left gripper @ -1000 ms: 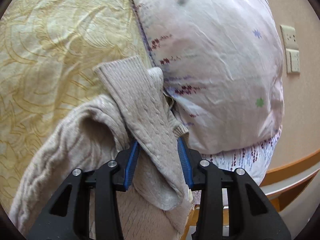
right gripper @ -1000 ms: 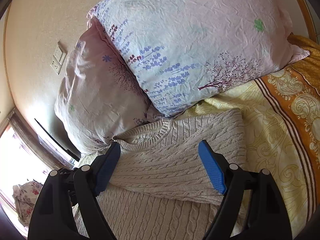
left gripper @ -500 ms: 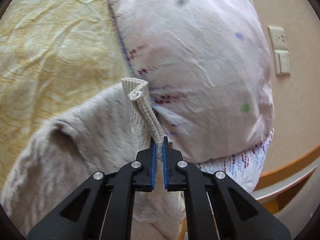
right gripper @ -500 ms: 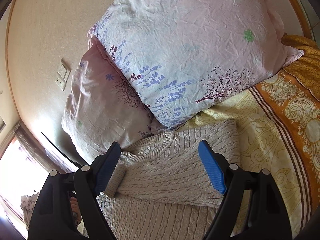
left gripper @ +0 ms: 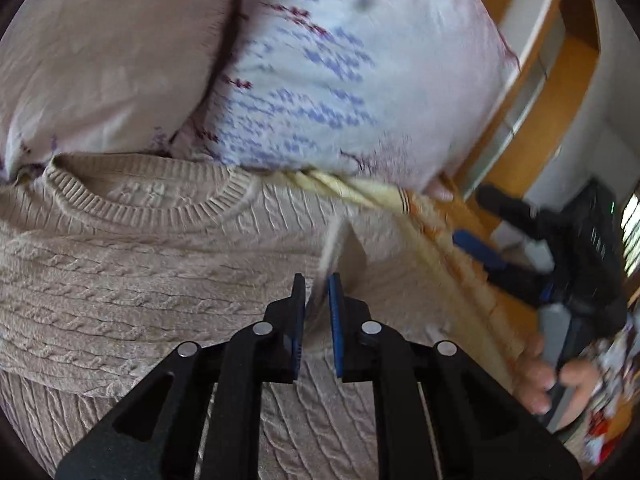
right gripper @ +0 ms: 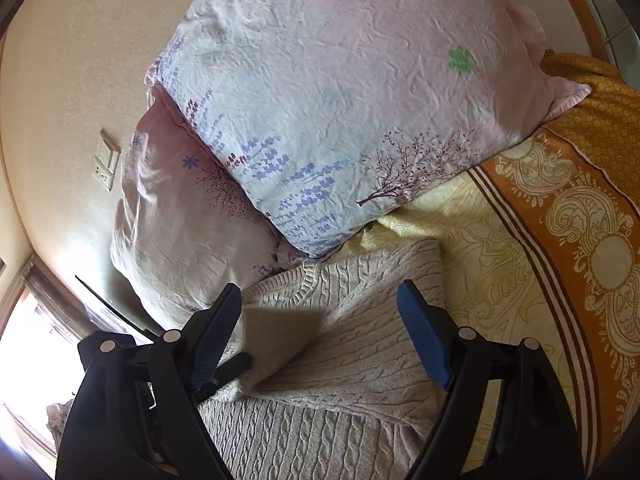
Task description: Fold small clothes
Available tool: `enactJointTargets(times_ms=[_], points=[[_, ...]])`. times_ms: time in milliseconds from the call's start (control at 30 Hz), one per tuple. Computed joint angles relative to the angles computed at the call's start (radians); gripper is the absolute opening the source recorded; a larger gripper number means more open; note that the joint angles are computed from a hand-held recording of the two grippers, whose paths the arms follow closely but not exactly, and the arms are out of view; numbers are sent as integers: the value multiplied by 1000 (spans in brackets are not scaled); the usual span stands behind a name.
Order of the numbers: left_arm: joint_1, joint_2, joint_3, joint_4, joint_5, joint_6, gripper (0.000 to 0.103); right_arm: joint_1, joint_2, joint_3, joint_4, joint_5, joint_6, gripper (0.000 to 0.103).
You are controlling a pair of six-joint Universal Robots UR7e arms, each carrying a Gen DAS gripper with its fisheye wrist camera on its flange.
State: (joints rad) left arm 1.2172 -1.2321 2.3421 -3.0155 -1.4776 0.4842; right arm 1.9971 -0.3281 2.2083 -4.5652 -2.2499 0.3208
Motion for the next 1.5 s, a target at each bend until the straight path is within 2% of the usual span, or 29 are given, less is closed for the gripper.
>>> enactJointTargets(times_ms=[33, 67, 100, 167, 200, 233, 333, 467, 533, 600, 700, 800, 833, 900, 967, 1133, 1267, 1367, 1500], points=[[-14, 2, 17, -12, 26, 27, 15, -15, -3, 10, 12, 29, 16, 75], [-20, -5, 29, -11, 34, 46, 24, -28, -6, 17, 27, 57, 26, 72], [-20, -20, 35, -2, 34, 58, 38, -39, -10, 22, 46, 81, 35, 67], [-3, -67, 42, 15, 21, 80, 50, -51, -16, 23, 103, 104, 47, 59], [5, -94, 42, 24, 28, 95, 52, -53, -21, 22, 139, 105, 53, 53], [12, -120, 51, 16, 47, 116, 53, -56, -27, 18, 183, 109, 58, 47], [44, -181, 49, -36, 150, 198, 53, -60, -35, -1, 301, 103, 70, 41], [117, -204, 3, -144, 320, 298, 53, -51, -39, -27, 430, 47, 91, 40], [161, -207, -45, -142, 373, 307, 53, -46, -39, -36, 477, 27, 101, 40], [208, -213, -91, -95, 388, 302, 58, -32, -36, -49, 507, 5, 88, 40], [257, -219, -130, -28, 401, 298, 59, -10, -34, -73, 566, -24, 68, 39], [280, -203, -145, -32, 414, 314, 59, 1, -29, -97, 619, -44, 47, 36], [284, -194, -151, -30, 420, 310, 59, 2, -27, -102, 631, -43, 41, 27], [286, -168, -161, -42, 436, 303, 59, 4, -21, -112, 640, -44, 27, 17], [290, -150, -168, -57, 448, 306, 59, 10, -11, -117, 613, -55, 7, 7], [296, -133, -184, -53, 445, 286, 59, 42, 14, -141, 500, -135, -47, 6], [292, -127, -187, -51, 452, 276, 61, 33, 9, -123, 470, -170, -1, 6], [292, -123, -194, -44, 451, 264, 61, 16, -17, -102, 547, -161, 73, 6], [299, -123, -214, -2, 435, 221, 61, 17, -24, -100, 569, -170, 95, 6]])
